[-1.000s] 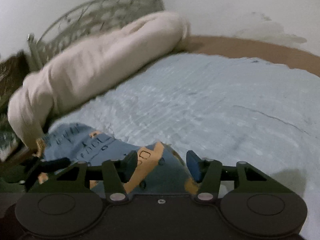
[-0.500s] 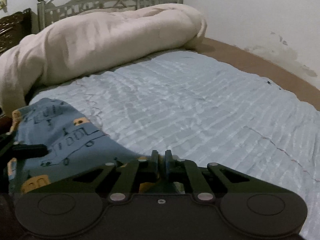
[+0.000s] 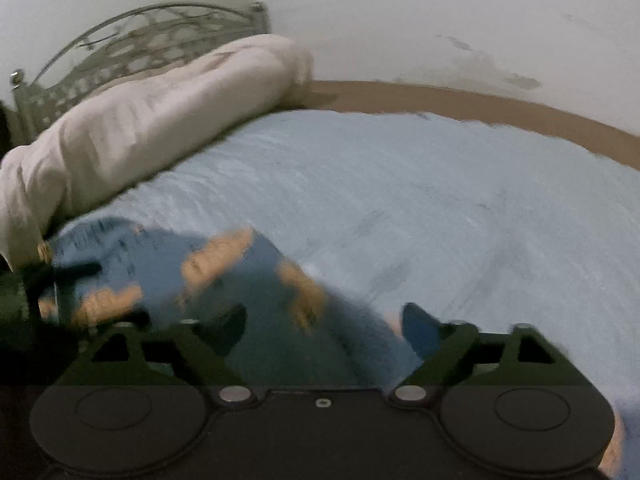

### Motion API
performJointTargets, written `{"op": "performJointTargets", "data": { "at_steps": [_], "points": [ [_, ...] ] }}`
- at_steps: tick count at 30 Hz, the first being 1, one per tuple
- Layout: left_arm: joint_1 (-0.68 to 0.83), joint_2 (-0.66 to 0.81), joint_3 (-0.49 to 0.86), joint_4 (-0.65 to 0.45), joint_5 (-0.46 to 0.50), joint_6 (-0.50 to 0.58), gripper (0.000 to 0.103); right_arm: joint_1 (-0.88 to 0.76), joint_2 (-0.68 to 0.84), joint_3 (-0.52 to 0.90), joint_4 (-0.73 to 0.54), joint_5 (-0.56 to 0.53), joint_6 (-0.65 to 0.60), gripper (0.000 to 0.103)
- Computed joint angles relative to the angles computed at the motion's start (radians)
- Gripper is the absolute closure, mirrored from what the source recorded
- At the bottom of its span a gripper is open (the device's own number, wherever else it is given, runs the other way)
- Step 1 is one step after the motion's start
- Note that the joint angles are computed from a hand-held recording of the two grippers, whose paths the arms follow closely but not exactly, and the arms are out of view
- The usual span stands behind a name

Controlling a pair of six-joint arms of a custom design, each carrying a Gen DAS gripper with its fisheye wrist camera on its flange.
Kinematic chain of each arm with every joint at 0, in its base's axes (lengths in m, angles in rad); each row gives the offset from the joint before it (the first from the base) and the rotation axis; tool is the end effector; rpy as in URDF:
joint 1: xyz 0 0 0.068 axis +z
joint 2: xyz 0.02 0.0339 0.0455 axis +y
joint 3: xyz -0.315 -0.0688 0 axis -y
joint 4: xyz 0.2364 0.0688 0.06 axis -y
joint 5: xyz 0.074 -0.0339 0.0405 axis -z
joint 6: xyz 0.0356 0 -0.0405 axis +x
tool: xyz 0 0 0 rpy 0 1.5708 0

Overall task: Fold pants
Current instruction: 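Grasp the pants leg edge with the right gripper and lift it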

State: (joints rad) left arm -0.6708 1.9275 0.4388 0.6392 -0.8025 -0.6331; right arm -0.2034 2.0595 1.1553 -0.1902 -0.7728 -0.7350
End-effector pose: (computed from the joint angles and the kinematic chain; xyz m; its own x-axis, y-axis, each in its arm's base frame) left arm 0.2308 -0.1505 0.1038 -0.5097 -0.1204 -0.8519 -0.2997 0.9530 0.0447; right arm 0.4035 -0.0578 0.1545 -0.5324 -0.3804 -0.7562 -0.7090 0.6885 0.1527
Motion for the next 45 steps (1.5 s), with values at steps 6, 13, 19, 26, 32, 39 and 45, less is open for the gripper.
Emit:
{"op": "performJointTargets", "data": {
  "at_steps": [6, 13, 19, 26, 32, 39, 45],
  "points": [
    [-0.024, -0.016, 0.071, -0.133, -0.005, -0.061, 0.001, -0.235, -0.046, -0.135, 0.15, 0.031, -0.121, 0.001],
    [-0.063, 0.022, 0.192, -0.138, 0.064, -0.011, 0.001, -0.444, 0.045, -0.057, 0.343, 0.045, 0.087, 0.001],
    [-0.11, 0.128, 0.393, -0.16, 0.156, 0.088, 0.001, -0.581, 0.087, 0.011, 0.307, -0.067, 0.313, 0.001],
    [-0.134, 0.239, 0.629, -0.262, 0.281, 0.141, 0.001, -0.622, 0.124, 0.118, 0.042, -0.22, 0.211, 0.001],
    [-0.139, 0.312, 0.712, -0.359, 0.281, 0.2, 0.001, -0.65, 0.094, 0.104, -0.129, -0.262, 0.168, 0.001],
    [-0.129, 0.294, 0.733, -0.415, 0.304, 0.184, 0.001, -0.64, 0.105, 0.071, -0.028, -0.298, 0.311, 0.006],
    [-0.111, 0.276, 0.759, -0.471, 0.313, 0.148, 0.001, -0.627, 0.118, 0.038, 0.167, -0.278, 0.58, 0.03]
  ]
}}
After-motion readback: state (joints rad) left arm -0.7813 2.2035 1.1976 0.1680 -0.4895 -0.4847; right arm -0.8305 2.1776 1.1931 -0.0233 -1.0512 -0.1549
